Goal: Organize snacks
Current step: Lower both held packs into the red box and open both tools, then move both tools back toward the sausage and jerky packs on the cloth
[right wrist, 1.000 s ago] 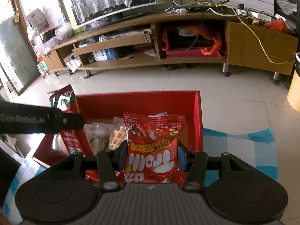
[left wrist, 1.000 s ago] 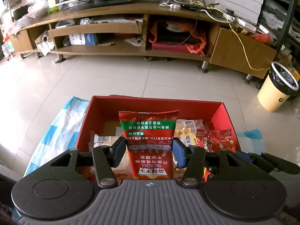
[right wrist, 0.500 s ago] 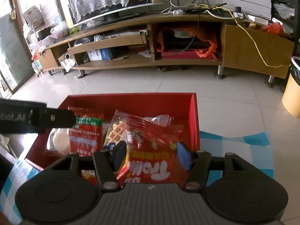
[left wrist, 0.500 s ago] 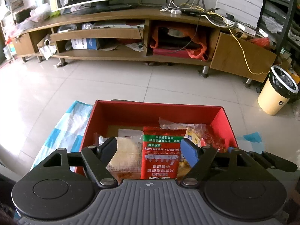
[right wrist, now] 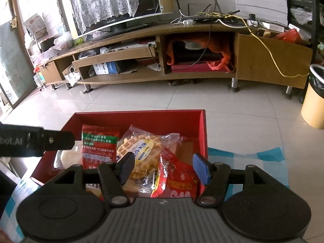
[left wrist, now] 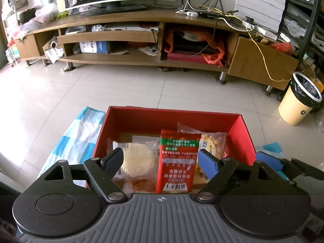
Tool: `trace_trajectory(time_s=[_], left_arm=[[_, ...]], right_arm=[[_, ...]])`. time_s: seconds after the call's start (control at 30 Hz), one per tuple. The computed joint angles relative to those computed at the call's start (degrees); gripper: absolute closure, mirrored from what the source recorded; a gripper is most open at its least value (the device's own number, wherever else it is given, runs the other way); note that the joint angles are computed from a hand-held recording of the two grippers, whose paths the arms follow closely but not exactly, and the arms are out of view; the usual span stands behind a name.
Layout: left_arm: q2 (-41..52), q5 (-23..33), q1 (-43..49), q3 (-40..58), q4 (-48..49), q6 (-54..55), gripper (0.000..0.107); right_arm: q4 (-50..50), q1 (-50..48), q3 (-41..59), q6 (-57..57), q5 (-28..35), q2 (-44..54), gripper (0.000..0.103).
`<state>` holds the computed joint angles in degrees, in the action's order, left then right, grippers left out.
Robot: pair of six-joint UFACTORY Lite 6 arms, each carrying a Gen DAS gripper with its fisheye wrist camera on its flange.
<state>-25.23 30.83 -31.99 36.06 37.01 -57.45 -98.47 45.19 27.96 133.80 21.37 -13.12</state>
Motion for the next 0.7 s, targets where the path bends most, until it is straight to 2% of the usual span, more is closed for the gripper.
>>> trace_trajectory(time_s=[0.3,0.57,0.7], left_arm=[[-11.1,6.1,-7.3,-6.8,-3.7,-0.2,0.02],[-20.1,11.3,-15.2,-13.6,-8.4,-0.4,0.017],[-21.1,9.4,-13.9,-16.5,-12.5,3.6,0.014]], right_arm=[[16.3,5.6,-6.6,-14.6,4.7,-11.7,0.04],[31.9,16.6,-11.4,-24.4,13.4,-23.8,0.04],[36.6,23.1,-13.3,-24.2,17.2,-27.4,0.039]])
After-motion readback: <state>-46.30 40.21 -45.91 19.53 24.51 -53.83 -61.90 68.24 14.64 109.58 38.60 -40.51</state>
